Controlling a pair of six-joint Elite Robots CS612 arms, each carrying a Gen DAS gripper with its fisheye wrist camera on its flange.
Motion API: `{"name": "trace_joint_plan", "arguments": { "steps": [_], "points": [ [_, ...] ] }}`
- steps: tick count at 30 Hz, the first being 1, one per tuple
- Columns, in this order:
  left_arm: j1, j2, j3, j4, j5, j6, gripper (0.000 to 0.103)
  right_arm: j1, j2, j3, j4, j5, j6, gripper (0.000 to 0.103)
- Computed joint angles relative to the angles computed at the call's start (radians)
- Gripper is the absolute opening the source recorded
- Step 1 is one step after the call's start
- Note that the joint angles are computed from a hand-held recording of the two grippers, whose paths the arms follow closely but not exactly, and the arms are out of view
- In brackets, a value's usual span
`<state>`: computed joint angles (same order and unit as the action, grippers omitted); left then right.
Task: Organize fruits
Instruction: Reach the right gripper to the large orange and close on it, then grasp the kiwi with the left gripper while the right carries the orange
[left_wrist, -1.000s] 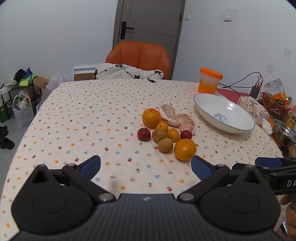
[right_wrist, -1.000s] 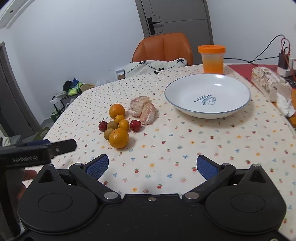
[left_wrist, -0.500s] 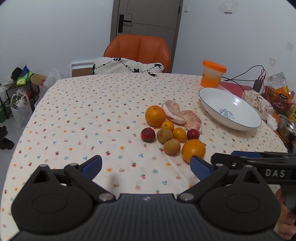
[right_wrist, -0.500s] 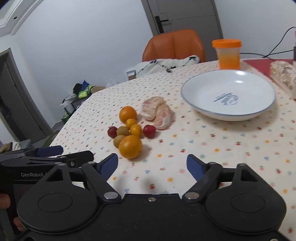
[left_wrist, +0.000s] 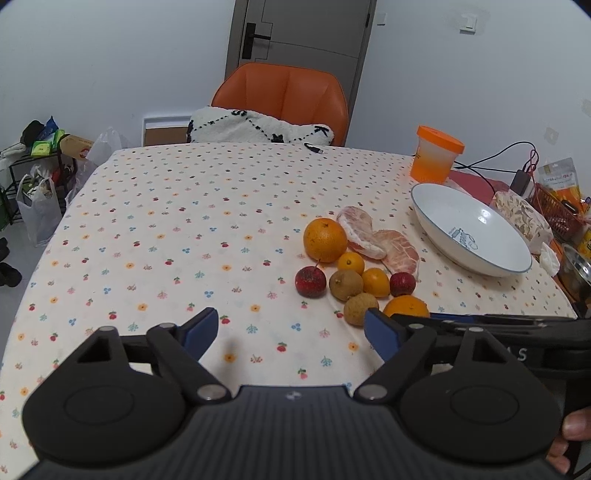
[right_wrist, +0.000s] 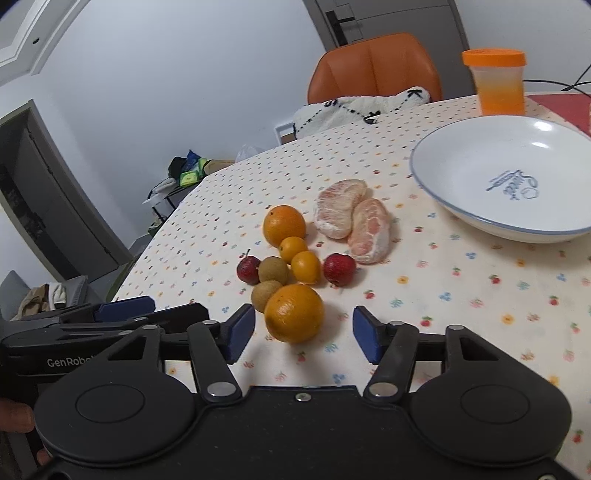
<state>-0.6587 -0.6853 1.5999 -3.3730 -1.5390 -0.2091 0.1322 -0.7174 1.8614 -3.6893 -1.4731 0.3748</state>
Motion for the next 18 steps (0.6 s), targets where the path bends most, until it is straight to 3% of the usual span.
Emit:
{"name": "trace_joint_plan", "arguments": {
  "steps": [2,4,11,18],
  "points": [
    [-0.002,0.002,-0.006,0.004,-0.003,0.005,0.082,-0.004,0.006,-0.009,0.011,0.022,-0.005,0.040],
    [-0.004,0.005,-0.012,0.009,-0.007,0.010,0.079,-0.011,0.012,-0.010,-0.006,0.042,0.010,0.036],
    [-0.013,0.022,-0.041,0.027,-0.034,0.021,0.066,-0.031,0.008,0.022,-0.061,0.061,0.059,0.035],
    [-0.021,0.039,-0.073,0.055,-0.070,0.031,0.053,-0.039,-0.005,0.060,-0.101,0.025,0.067,0.035]
  ]
}}
